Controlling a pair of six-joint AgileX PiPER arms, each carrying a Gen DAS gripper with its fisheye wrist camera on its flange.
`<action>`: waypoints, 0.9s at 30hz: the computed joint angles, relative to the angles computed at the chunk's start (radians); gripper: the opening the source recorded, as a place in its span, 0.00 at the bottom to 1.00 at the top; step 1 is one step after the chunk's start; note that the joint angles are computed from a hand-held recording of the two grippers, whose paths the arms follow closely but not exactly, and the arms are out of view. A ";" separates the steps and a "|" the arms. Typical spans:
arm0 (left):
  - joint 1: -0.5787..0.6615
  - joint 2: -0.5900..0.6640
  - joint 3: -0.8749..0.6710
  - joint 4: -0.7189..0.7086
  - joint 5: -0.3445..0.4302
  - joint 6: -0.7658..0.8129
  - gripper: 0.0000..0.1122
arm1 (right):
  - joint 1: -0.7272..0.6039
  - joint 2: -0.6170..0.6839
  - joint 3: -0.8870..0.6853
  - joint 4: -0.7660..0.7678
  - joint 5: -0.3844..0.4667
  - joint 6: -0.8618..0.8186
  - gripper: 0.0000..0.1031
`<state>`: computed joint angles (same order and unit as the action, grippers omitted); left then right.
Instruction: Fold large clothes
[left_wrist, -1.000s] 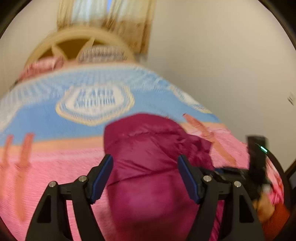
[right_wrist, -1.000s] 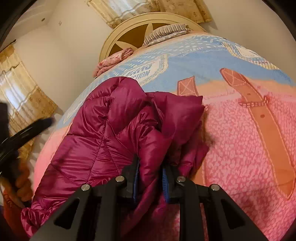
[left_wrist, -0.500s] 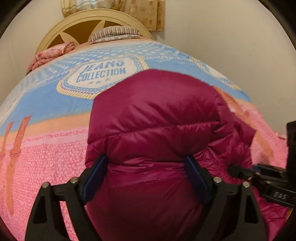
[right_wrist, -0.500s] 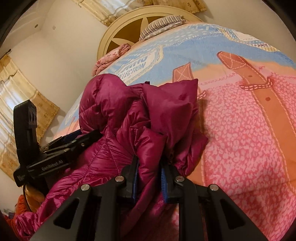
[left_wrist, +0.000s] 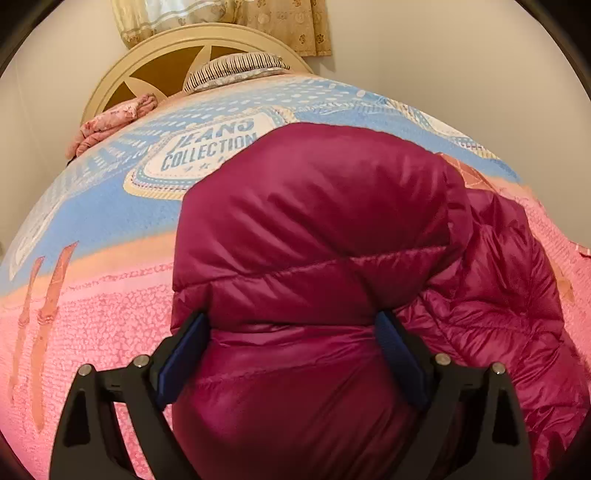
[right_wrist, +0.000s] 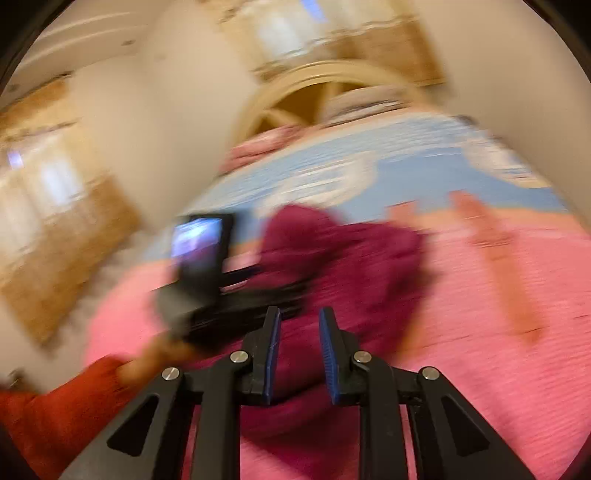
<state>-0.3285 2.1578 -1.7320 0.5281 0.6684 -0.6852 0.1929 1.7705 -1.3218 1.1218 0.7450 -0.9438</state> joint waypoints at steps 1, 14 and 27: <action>0.001 0.000 0.000 0.001 0.000 0.000 0.84 | 0.020 0.002 0.006 -0.014 0.033 0.010 0.21; -0.015 0.004 -0.002 0.039 0.008 -0.019 0.84 | 0.034 0.086 0.136 -0.082 -0.044 0.006 0.18; -0.011 -0.008 0.024 0.050 -0.016 -0.058 0.84 | -0.113 0.156 -0.120 -0.027 0.066 0.116 0.18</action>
<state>-0.3393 2.1500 -1.7075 0.5784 0.6521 -0.7436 0.0796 1.9266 -1.4419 1.0950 0.8108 -0.8275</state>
